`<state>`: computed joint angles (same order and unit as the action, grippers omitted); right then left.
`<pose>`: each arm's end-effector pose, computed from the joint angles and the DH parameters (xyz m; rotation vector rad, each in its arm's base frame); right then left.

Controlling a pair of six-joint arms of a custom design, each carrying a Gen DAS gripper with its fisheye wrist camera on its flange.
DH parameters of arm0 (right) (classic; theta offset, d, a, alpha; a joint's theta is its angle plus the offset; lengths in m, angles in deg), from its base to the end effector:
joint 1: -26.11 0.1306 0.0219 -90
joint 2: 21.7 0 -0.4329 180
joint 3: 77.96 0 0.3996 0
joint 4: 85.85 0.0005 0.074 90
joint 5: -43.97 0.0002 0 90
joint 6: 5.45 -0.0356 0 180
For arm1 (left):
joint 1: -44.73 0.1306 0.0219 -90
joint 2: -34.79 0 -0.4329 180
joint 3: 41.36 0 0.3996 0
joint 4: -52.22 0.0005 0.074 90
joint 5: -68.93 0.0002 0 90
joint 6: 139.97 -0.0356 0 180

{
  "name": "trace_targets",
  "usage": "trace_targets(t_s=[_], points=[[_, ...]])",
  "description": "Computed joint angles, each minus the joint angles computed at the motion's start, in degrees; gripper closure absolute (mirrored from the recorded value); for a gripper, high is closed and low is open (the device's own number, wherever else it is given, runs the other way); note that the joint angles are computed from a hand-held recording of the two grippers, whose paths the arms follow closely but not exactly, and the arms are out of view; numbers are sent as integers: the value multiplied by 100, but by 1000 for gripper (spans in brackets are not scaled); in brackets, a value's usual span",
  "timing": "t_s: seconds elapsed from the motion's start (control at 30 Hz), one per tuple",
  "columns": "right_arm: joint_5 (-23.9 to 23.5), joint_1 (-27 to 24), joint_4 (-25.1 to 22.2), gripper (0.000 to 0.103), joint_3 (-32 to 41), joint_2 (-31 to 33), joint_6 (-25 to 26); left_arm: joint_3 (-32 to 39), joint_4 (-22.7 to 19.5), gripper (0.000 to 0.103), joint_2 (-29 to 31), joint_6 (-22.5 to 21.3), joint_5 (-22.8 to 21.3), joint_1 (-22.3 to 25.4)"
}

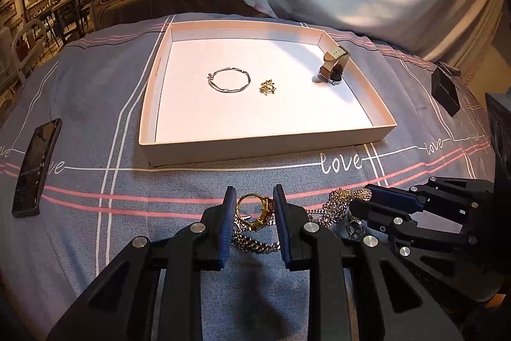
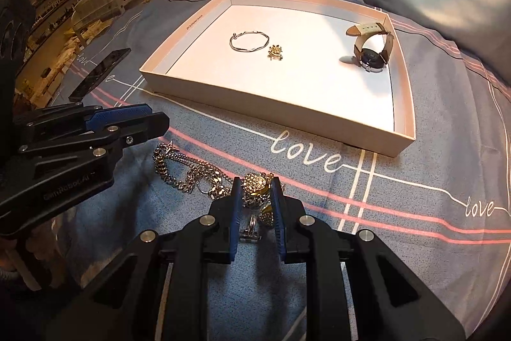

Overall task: Organize jewelry
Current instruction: 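Carry the gold ring with left tool into the box while right tool carries the heart pendant, both releasing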

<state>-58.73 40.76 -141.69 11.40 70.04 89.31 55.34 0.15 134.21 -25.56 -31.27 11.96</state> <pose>0.4736 0.1314 0.4542 -0.5168 2.5358 0.3503 0.4695 -0.2953 0.4495 0.1122 2.5123 -0.1847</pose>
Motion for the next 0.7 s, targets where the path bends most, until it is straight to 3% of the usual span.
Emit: trace_targets(t_s=[0.3, 0.7], points=[[91, -115, 17, 84, 962, 370, 30, 938, -40, 79, 301, -247, -227, 212], [26, -170, -194, 84, 1928, 1061, -83, 1791, -267, 79, 823, -321, -184, 394]])
